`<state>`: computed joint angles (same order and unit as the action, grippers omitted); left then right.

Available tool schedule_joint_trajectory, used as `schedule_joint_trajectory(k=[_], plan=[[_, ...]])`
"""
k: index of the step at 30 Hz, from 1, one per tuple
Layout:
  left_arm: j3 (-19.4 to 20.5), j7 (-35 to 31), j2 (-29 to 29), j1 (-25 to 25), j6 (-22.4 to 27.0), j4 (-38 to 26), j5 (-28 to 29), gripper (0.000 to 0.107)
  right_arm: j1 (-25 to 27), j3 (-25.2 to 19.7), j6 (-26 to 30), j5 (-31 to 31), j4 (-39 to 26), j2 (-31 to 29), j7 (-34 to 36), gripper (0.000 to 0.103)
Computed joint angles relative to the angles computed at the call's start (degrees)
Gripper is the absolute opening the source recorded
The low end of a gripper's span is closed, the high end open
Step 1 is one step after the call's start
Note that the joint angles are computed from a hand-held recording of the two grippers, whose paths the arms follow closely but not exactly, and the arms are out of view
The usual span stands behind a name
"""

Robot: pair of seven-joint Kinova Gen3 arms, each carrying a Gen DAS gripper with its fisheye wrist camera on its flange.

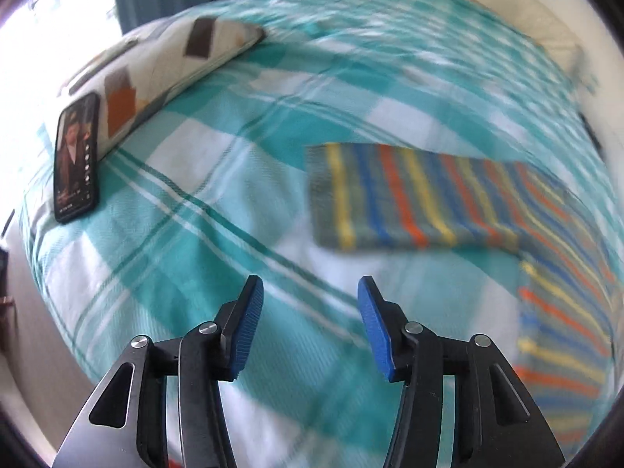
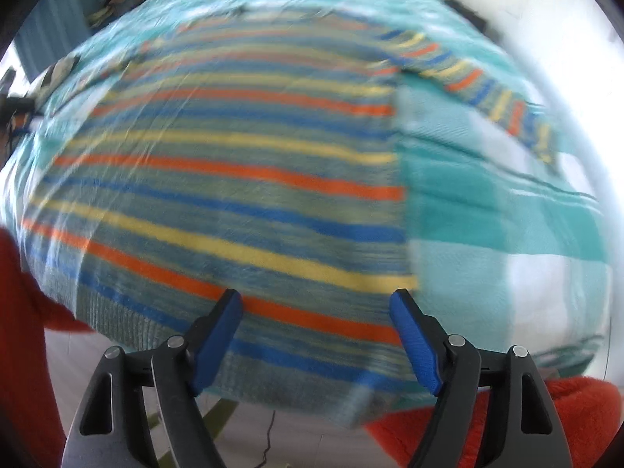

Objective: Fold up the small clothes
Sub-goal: 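Bring both tools back to the sweater hem and smooth it flat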

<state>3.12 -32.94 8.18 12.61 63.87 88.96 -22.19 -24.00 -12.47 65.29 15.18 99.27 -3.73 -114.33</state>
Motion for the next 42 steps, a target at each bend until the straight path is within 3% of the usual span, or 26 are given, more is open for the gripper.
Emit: schedule_joint_trajectory(k=[3, 8, 12, 15, 22, 26, 31, 37, 42], plan=[[4.6, -3.8, -2.8, 4.7, -1.3, 1.1, 0.3, 0.061, 0.2, 0.3, -0.5, -0.4, -1.6, -0.5, 2.5, 0.077], [10.0, -9.2, 0.0, 12.1, -4.9, 0.9, 3.6, 0.066, 0.6, 1.5, -0.8, -3.9, -3.9, 3.7, 8.4, 0.077], [9.8, -8.2, 6.2, 20.2, 0.4, -0.8, 2.0, 0.066, 0.4, 2.2, 2.6, -6.2, -3.1, 6.3, 10.8, 0.078], [8.7, -6.4, 7.0, 25.2, 4.8, -1.4, -1.5, 0.067, -0.7, 1.7, 3.7, -4.9, -1.6, 4.9, 9.6, 0.080], [8.0, -7.3, 8.6, 25.9, 12.3, -3.9, 4.1, 0.069, -3.6, 0.1, 7.9, -2.0, -0.4, 5.1, 7.5, 0.083], [8.3, -7.4, 7.7, 26.0, 15.5, -4.9, 7.0, 0.067, -2.8, 1.0, 10.8, -5.2, -0.7, 4.5, 9.6, 0.083], [9.0, -5.0, 3.4, 26.8, 16.8, -6.2, 6.3, 0.068, -0.3, 2.4, 11.2, -9.1, -0.6, 0.9, 10.9, 0.083], [9.6, -2.5, -0.9, 24.8, 12.2, -9.6, 1.9, 0.080, 4.8, 3.8, 6.7, -11.5, -1.0, -7.4, 10.3, 0.083], [9.5, 2.5, -1.0, 24.3, 5.9, -8.4, -3.1, 0.086, 8.0, 3.8, 3.2, -13.6, -2.5, -8.0, 6.6, 0.083]])
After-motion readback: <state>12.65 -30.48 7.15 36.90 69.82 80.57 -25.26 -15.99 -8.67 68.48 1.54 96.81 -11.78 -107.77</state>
